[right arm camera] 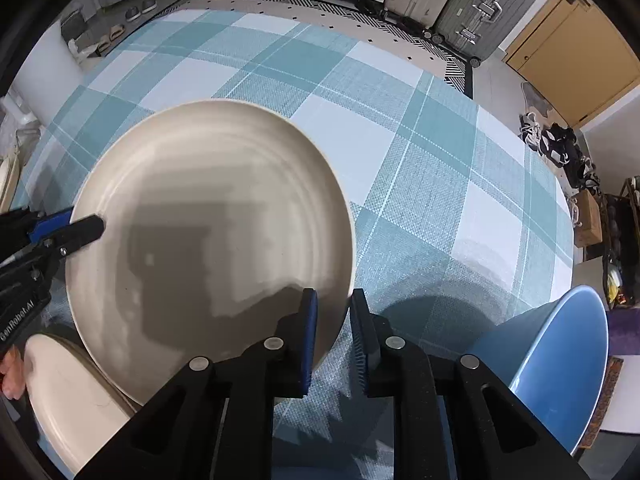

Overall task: Organize plates and bowls
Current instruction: 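Lift the cream plate with the left tool while the right tool lifts its plate, then carry both held cream plates together toward the blue bowls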

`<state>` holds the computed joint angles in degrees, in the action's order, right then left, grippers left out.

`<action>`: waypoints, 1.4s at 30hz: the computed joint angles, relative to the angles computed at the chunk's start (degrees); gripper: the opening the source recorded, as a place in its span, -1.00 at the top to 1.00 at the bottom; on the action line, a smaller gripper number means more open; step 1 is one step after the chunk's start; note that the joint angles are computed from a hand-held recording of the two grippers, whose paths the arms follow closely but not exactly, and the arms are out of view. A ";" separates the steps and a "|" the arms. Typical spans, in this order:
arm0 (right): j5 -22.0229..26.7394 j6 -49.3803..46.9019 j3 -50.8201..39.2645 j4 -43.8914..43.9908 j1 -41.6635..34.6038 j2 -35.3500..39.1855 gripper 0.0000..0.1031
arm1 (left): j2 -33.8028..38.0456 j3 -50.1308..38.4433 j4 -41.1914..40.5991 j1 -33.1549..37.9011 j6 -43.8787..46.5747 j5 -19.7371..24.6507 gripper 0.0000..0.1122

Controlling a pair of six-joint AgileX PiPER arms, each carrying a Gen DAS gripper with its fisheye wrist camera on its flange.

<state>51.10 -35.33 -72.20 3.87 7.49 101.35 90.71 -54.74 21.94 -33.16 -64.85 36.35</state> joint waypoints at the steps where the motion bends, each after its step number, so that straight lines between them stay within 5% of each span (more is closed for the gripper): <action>1: -0.06 -0.04 0.02 0.14 0.08 -0.05 0.71 | -0.14 0.05 0.08 0.02 -0.08 0.13 0.81; 21: 2.06 -0.99 0.32 2.53 0.07 -6.12 0.71 | -7.10 -0.63 4.52 -3.85 -5.78 6.62 0.81; 42: 7.25 -3.35 4.25 6.57 -0.73 -20.13 0.71 | -18.01 -5.26 13.32 -21.07 -18.63 28.05 0.81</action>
<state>58.35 -38.68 -67.95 10.44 6.76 81.21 72.70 -60.00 35.26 -54.24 -83.48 64.40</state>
